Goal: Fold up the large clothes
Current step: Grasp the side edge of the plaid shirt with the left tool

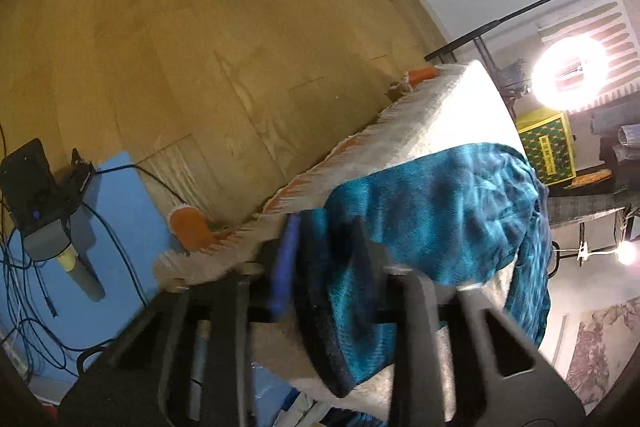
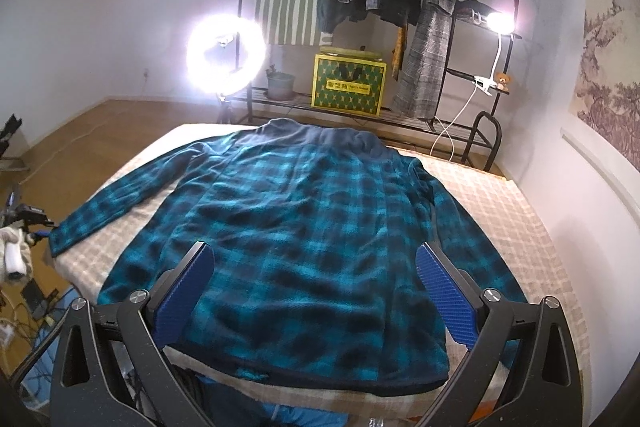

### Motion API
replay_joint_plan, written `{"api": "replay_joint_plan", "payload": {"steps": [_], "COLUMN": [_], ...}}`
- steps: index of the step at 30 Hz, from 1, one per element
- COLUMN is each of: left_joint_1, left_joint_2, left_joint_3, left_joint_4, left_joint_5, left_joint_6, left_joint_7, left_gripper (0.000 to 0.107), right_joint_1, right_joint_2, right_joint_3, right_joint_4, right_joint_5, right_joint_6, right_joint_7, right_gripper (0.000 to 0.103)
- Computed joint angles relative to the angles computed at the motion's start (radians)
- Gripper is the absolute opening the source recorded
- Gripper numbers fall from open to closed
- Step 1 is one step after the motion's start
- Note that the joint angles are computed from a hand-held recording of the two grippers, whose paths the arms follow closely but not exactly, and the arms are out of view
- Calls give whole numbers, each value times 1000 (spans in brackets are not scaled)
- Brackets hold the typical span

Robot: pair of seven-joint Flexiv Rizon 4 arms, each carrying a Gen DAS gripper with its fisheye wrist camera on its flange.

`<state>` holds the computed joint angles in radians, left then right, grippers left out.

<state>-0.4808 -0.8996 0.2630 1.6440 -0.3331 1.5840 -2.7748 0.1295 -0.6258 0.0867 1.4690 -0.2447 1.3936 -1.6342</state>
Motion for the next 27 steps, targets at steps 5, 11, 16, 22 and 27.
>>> {"api": "replay_joint_plan", "payload": {"steps": [5,11,16,22,27], "left_joint_1": [-99,-178,-158,-99,-113], "left_joint_2": [-3,3,3,-19,-40], "left_joint_3": [136,248,214,117,132], "left_joint_4": [-27,-76,-72,-38,-31], "left_joint_5": [21,77,91,38,-12], "left_joint_6": [-1,-32,-33,32,30], "left_joint_7": [-30,-33,-74,-64,-73], "left_gripper": [1,1,1,1,43], "right_joint_1": [-19,-49,-45,-32,-37], "right_joint_2": [-3,-7,-3,9,15], "right_joint_3": [26,77,73,44,40], "right_joint_4": [-14,-35,-33,-14,-11], "right_joint_5": [18,75,101,99,97], "right_joint_6": [-33,-80,-84,-70,-71], "right_joint_7": [-14,-59,-80,-69,-60], "right_gripper": [96,89,89,89,89]}}
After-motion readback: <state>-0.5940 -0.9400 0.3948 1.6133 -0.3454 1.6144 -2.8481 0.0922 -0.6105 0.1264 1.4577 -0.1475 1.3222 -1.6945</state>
